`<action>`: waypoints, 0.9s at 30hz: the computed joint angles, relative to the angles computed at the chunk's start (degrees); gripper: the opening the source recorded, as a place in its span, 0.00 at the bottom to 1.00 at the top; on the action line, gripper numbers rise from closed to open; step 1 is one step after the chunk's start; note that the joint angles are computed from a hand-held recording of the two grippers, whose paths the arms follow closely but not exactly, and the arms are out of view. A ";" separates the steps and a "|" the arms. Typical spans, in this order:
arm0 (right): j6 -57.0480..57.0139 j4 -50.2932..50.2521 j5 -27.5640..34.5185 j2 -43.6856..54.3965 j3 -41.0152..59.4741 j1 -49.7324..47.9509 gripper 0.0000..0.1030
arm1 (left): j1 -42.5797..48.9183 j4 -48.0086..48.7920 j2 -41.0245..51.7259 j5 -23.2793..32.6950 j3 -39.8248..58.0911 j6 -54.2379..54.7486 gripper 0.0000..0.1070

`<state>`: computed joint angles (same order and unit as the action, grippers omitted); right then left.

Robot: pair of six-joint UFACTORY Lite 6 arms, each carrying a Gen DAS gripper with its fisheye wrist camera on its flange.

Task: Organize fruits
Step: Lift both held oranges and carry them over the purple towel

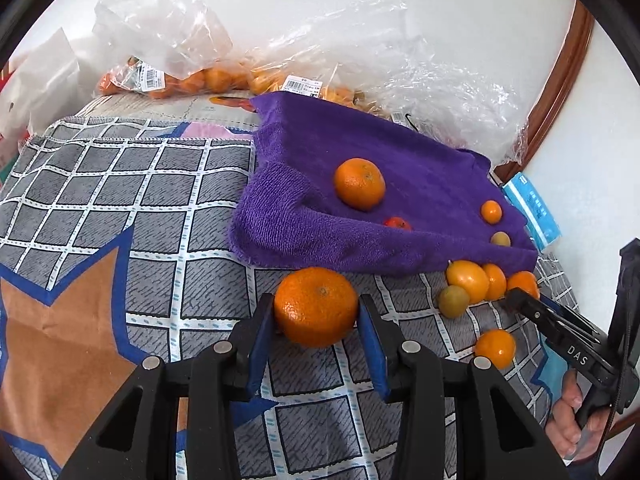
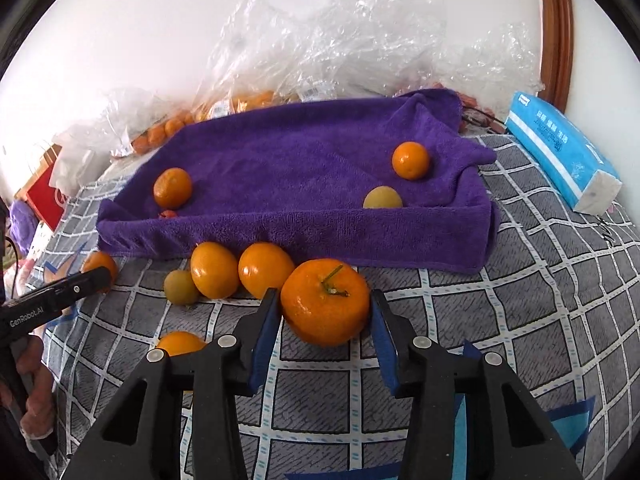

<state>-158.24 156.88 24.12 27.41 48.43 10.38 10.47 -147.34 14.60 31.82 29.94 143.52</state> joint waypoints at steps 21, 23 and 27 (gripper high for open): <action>-5.89 10.55 4.15 -15.01 -15.69 -0.35 0.43 | 4.22 3.46 -8.15 7.04 -6.70 -2.57 0.36; -3.89 8.93 3.67 -16.65 -16.60 -0.37 0.43 | 4.85 3.73 -8.73 7.96 -7.38 -2.55 0.36; -4.89 10.89 2.75 -22.00 -19.25 0.67 0.43 | 5.09 3.60 -9.39 8.91 -7.96 -2.46 0.36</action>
